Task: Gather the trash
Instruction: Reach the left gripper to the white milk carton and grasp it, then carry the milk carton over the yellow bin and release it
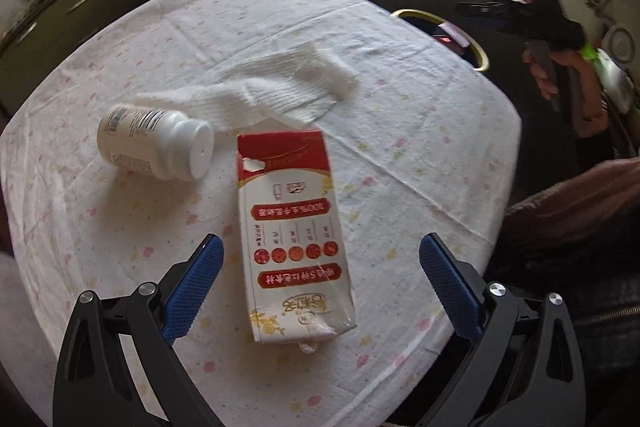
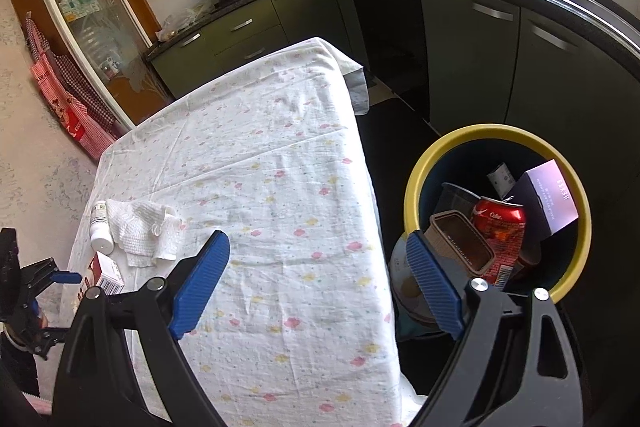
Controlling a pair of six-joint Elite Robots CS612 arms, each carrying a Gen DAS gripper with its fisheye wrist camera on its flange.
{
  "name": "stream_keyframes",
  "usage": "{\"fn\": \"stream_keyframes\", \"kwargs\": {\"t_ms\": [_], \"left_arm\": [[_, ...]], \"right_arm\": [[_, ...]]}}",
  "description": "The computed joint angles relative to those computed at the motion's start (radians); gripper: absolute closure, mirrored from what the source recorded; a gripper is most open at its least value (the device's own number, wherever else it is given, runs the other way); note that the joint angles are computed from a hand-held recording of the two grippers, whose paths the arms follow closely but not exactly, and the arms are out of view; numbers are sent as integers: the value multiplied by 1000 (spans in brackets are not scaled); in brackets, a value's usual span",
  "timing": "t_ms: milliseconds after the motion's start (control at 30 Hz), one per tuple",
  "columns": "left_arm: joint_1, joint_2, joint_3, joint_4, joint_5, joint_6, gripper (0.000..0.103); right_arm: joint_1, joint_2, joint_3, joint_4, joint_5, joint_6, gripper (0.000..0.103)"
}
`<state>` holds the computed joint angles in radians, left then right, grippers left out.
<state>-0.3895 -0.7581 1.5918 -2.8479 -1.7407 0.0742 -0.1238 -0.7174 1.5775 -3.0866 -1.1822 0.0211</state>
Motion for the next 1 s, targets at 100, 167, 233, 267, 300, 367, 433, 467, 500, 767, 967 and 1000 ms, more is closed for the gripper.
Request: {"fn": "stream_keyframes", "kwargs": {"t_ms": [100,167,233,267,300,367,433,467,500,767,967,1000], "left_arm": [[-6,11,-22,52,55,-107,26],[-12,15,-24,58,94,-149,28],[-18,15,-21,57,133,-172,28],[-23,14,-19,56,157,-184,30],[-26,14,-17,53,175,-191,35],[-32,12,-14,55,209,-207,43],[-40,8,-12,68,232,-217,49],[-42,6,-10,71,240,-219,49],[-45,3,-9,70,244,-223,50],[-80,-18,-17,60,262,-166,50],[-99,-6,-79,81,212,-132,50],[-103,0,-97,85,196,-121,50]], "right_arm": [[-5,-8,16,-14,13,-3,18],[-11,-12,27,-26,21,0,17],[-17,-13,33,-35,30,5,17],[-20,-13,37,-39,34,9,17],[-22,-13,39,-43,38,13,17],[-27,-12,44,-49,47,18,17],[-32,-10,49,-53,57,22,17],[-34,-9,50,-55,60,24,17],[-37,-8,52,-55,64,26,17],[-62,1,66,-79,89,56,17],[-88,5,84,-99,100,81,17],[-92,4,90,-107,98,87,17]]}}
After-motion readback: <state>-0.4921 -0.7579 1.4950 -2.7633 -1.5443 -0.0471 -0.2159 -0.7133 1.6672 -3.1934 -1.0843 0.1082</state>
